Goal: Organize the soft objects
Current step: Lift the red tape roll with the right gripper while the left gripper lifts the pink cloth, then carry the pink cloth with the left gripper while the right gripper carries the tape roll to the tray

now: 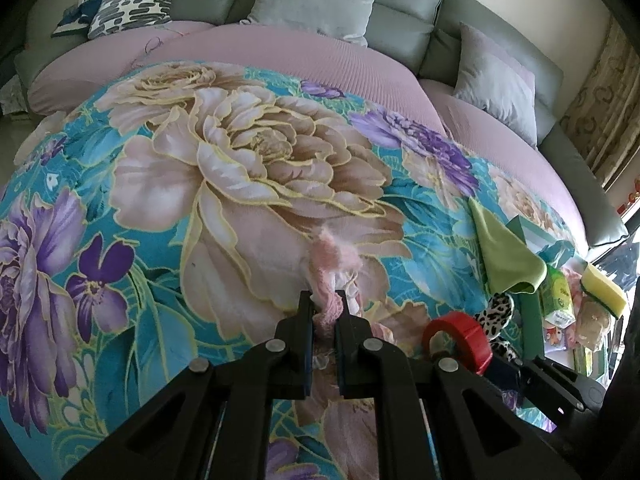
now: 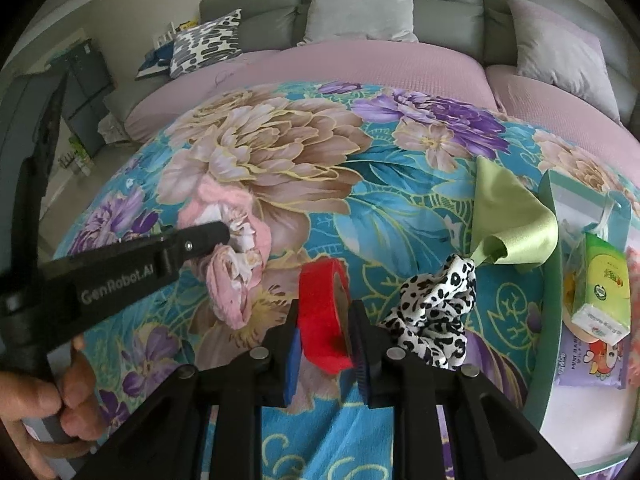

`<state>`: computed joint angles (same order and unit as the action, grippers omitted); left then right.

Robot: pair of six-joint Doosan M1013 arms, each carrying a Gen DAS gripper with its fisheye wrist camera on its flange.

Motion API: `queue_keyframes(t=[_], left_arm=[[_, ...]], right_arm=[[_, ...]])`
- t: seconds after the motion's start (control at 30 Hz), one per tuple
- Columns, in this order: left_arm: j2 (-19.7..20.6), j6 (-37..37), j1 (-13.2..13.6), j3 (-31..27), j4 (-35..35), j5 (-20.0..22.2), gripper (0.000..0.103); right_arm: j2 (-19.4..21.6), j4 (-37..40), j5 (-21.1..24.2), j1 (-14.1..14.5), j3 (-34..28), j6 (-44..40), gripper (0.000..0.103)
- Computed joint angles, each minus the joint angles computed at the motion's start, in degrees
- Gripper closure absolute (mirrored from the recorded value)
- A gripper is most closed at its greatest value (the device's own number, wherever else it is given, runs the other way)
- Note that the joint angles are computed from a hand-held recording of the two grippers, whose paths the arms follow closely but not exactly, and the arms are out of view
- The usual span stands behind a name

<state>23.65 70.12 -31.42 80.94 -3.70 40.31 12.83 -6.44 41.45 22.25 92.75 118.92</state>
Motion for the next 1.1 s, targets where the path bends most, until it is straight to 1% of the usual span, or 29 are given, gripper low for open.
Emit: queue_keyframes(t=[0.13, 0.2, 0.47, 0.57, 0.77, 0.93, 1.1], left_arm=[[0.8, -0.3, 0.1, -0.4, -0.6, 1.5, 0.094], [1.0, -0.4, 0.2, -0.5, -0.8, 1.9, 0.094], [0.6, -0.4, 0.0, -0.2, 0.0, 0.6, 0.094], [0.2, -0.6, 0.0, 0.1, 0.4, -0.3, 0.094], [-1.0, -2.0, -0.2, 1.0, 2.4, -3.8, 0.094], [-2.5, -4.3, -0.5, 2.2, 5.2, -7.6, 0.095], [-5.0, -5.9, -1.1, 4.0, 8.0, -13.3, 0.095]], right_arm=[[-0.1, -0.4, -0.7, 0.0, 0.2, 0.9, 0.079], [-0.3, -1.1, -1.4, 0.1, 0.4, 1.5, 0.081], [-0.7, -1.6, -2.3, -0.1, 0.7, 2.2, 0.085], [-1.4, -2.3, -3.8, -0.1, 1.2, 3.2, 0.086], [-2.7, -4.7, -5.9, 0.2, 1.8, 5.0, 0.086], [-3.9, -7.4, -7.7, 0.4, 2.3, 7.6, 0.086], [-5.8, -13.1, -9.5, 0.8, 3.1, 13.7, 0.086]])
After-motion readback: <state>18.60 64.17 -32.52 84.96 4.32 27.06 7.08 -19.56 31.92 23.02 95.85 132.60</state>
